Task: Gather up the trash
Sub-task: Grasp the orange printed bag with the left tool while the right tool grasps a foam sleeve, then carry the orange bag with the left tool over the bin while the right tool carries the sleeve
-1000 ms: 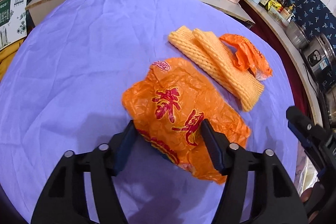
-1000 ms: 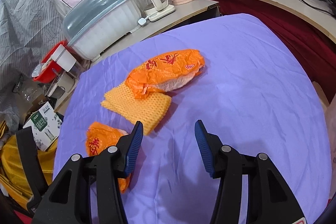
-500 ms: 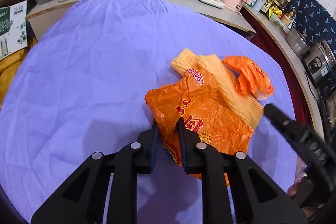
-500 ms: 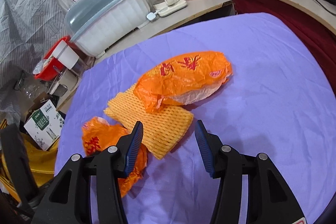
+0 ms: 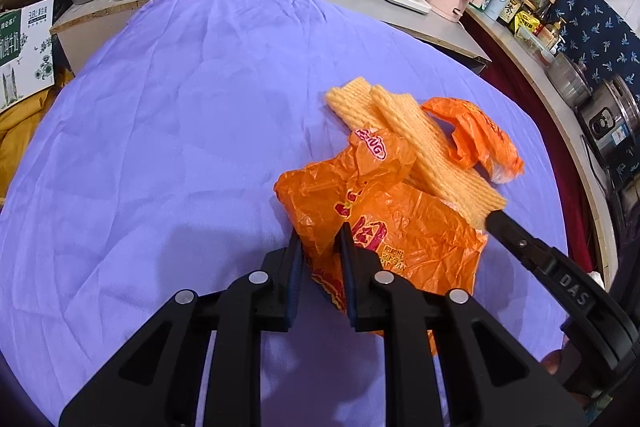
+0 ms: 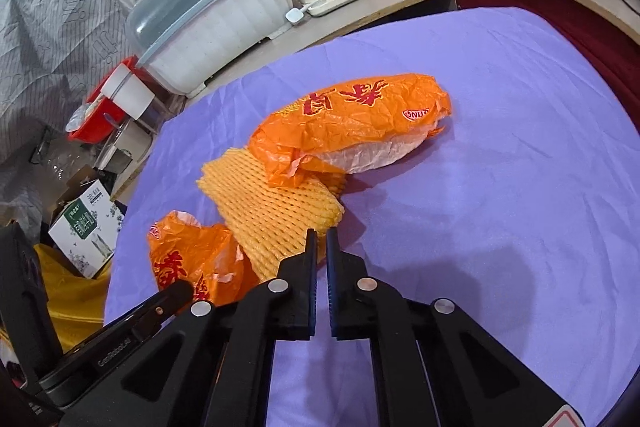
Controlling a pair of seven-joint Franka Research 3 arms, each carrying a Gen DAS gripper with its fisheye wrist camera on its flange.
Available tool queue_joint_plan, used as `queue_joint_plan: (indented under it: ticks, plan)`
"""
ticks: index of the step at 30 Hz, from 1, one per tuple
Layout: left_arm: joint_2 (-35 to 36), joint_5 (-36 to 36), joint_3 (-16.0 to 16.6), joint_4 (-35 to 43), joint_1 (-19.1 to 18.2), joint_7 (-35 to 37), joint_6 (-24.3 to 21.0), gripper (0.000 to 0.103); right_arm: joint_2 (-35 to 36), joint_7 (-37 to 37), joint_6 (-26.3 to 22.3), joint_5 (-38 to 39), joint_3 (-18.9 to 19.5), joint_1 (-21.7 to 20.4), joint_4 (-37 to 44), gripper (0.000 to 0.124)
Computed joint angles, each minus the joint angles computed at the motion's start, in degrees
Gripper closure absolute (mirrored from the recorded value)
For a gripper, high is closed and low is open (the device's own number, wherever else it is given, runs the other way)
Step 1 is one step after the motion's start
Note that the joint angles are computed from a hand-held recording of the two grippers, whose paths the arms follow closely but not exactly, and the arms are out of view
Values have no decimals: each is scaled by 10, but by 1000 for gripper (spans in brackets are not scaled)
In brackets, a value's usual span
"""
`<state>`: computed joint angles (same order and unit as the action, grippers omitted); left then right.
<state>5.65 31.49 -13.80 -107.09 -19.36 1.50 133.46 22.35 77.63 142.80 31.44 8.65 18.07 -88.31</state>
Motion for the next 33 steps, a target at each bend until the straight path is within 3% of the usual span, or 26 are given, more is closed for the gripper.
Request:
queue_joint_plan:
  ticks: [17, 33]
  plan:
    - [-32, 28, -31, 17, -36, -24, -46, 88, -193, -74, 55, 89, -23, -16, -184, 120]
    - [40, 88, -48, 159, -119, -10, -124, 88, -338, -119, 75, 142, -87, -32, -308, 121]
